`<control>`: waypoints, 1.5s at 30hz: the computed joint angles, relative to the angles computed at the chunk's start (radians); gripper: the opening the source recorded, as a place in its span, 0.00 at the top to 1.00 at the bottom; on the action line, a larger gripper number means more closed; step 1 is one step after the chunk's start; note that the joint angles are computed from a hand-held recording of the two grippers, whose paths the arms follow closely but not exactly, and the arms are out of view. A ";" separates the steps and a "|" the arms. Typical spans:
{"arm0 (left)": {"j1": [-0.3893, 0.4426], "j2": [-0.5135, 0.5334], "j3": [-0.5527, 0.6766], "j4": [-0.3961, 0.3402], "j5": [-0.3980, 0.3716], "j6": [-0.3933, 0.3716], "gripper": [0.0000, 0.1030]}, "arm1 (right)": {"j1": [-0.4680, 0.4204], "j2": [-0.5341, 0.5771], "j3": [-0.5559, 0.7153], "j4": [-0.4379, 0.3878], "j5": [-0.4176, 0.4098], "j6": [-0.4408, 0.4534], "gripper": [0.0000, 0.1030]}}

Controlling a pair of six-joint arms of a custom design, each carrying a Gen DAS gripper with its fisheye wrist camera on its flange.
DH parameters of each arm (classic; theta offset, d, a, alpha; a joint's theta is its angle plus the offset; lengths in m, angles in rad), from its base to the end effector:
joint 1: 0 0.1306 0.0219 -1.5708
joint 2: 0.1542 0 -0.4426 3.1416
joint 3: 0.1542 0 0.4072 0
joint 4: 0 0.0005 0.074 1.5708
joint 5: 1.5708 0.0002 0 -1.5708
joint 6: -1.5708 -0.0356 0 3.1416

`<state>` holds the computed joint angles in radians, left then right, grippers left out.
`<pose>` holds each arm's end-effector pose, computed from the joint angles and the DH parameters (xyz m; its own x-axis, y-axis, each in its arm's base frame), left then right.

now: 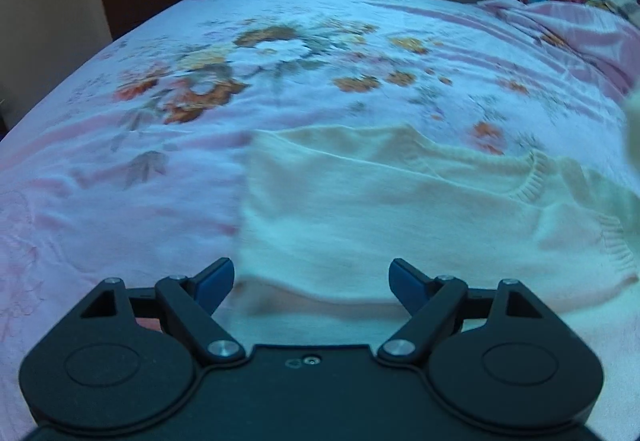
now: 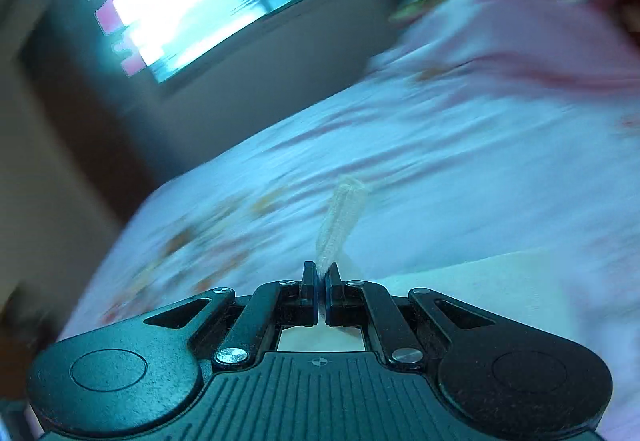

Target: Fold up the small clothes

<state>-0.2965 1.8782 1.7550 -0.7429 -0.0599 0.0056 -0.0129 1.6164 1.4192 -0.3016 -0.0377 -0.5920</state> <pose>0.6641 -0.2012 0.3933 -0.7300 0.2172 -0.6480 0.2505 0.9672 0.0420 0.6051 -0.0070 0.4320 -0.4082 0.5629 -0.7187 0.2502 0.8261 0.5050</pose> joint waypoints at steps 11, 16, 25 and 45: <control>0.071 0.029 0.056 -0.074 0.150 0.073 0.17 | 0.127 0.148 0.070 -0.084 -0.132 -0.031 0.25; 0.058 0.066 0.100 -0.107 0.269 0.123 0.18 | 0.104 0.026 -0.037 -0.020 -0.012 0.068 0.25; 0.057 0.132 0.173 -0.171 0.423 0.275 0.54 | 0.028 -0.070 -0.174 -0.011 0.021 0.013 0.25; 0.039 0.102 0.150 -0.079 0.453 0.363 0.95 | 0.022 -0.080 -0.196 -0.004 0.119 0.025 0.25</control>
